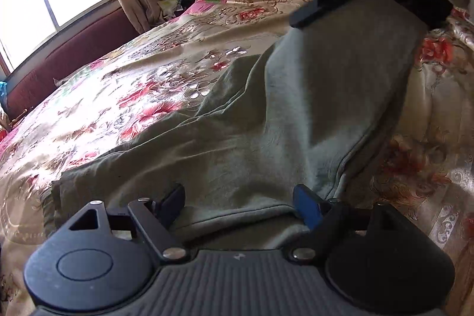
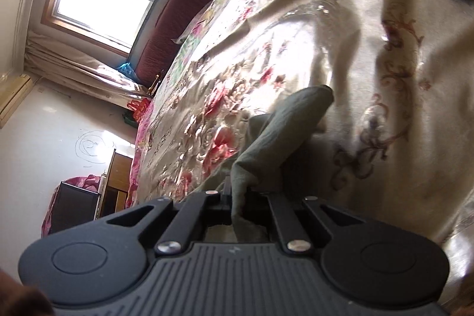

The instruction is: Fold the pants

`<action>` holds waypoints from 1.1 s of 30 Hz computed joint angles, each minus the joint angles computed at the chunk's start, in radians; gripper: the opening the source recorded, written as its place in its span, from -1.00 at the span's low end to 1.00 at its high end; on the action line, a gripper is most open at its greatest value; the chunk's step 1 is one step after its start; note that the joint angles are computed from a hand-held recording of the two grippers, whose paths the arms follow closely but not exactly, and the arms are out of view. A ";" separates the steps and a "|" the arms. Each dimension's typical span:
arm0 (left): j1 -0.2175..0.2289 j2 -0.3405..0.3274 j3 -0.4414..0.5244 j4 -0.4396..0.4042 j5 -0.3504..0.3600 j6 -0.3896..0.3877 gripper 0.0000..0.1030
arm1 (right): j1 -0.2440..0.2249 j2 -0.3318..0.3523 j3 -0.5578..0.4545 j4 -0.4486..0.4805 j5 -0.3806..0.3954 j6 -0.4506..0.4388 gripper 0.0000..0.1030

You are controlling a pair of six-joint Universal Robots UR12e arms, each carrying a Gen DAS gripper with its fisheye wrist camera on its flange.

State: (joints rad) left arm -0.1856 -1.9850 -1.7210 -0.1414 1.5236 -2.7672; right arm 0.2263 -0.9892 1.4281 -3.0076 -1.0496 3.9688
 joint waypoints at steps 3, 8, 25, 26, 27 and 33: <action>0.019 0.012 -0.014 0.005 -0.037 -0.012 0.81 | 0.046 0.029 -0.098 0.106 -0.026 -0.112 -0.90; 0.056 0.048 -0.041 -0.023 -0.081 -0.005 0.83 | 0.126 0.096 -0.271 0.353 -0.060 -0.364 -0.89; 0.174 0.127 -0.152 0.006 -0.217 -0.247 0.84 | 0.264 0.261 -0.620 0.810 -0.207 -0.834 -0.89; 0.177 0.127 -0.152 0.011 -0.225 -0.256 0.84 | 0.260 0.263 -0.625 0.820 -0.194 -0.815 -0.90; 0.183 0.127 -0.155 0.017 -0.239 -0.266 0.84 | 0.255 0.268 -0.639 0.833 -0.180 -0.782 -0.90; 0.164 0.106 -0.135 -0.016 -0.245 -0.235 0.85 | 0.229 0.236 -0.617 0.815 -0.252 -0.702 -0.90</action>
State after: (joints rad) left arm -0.0213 -1.8792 -1.8565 -0.1574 1.2790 -3.0026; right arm 0.4558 -0.7532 0.8108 -2.1926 -1.3020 3.2671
